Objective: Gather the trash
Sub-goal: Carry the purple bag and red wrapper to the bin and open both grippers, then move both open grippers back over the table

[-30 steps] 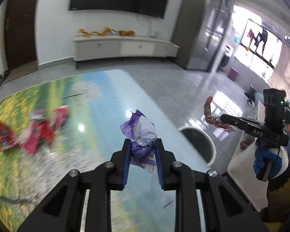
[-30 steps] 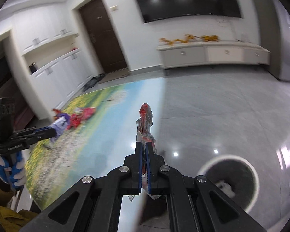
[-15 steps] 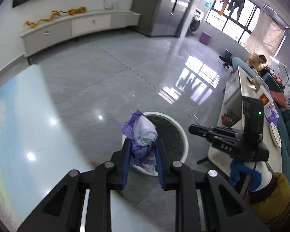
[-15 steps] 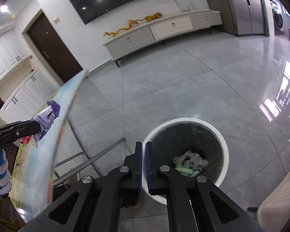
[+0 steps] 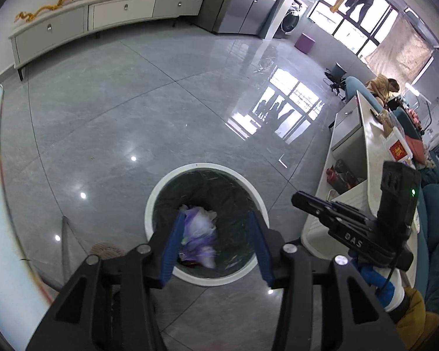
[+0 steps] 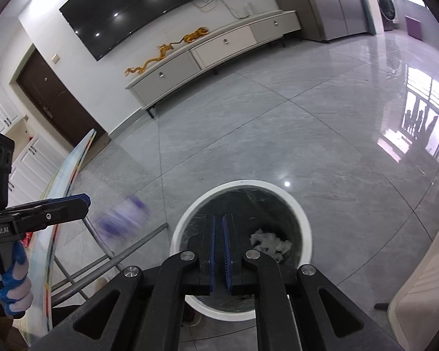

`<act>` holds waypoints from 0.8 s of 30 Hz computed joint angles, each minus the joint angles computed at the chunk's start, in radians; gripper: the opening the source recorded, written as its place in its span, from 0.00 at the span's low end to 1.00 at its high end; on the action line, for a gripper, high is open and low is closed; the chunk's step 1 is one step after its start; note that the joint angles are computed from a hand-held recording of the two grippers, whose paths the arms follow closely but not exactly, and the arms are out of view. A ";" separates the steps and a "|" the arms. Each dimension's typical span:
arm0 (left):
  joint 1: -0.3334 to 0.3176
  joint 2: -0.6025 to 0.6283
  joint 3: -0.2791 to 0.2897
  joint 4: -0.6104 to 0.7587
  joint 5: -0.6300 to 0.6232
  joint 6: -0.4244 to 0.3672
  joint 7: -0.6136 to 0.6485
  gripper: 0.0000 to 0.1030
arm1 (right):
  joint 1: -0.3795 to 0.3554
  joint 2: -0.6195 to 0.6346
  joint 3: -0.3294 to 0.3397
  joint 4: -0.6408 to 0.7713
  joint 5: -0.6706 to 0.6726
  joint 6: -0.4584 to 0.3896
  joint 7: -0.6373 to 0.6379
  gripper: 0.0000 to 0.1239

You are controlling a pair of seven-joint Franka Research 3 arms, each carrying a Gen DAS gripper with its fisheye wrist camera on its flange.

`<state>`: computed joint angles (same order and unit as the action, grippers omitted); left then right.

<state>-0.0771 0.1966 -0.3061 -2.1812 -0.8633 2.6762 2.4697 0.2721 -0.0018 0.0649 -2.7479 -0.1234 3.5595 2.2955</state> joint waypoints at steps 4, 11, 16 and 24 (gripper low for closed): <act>-0.001 0.003 -0.009 0.002 -0.009 0.002 -0.004 0.43 | 0.016 -0.034 0.015 -0.028 0.109 -0.007 -0.077 0.20; -0.010 -0.103 0.005 -0.073 -0.143 0.054 0.123 0.43 | 0.058 -0.088 0.043 -0.048 0.262 -0.016 -0.214 0.20; -0.042 -0.213 0.074 -0.146 -0.230 0.054 0.216 0.43 | 0.075 -0.138 0.129 -0.034 0.487 -0.044 -0.417 0.20; -0.069 -0.418 0.231 -0.311 -0.268 0.086 0.275 0.43 | 0.042 -0.212 0.330 0.029 0.830 -0.073 -0.716 0.20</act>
<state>-0.1463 -0.2212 -0.0756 -2.4922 -1.1316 2.7622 2.7444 0.3142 -0.2140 0.3950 -2.7186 0.7070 3.4864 1.5791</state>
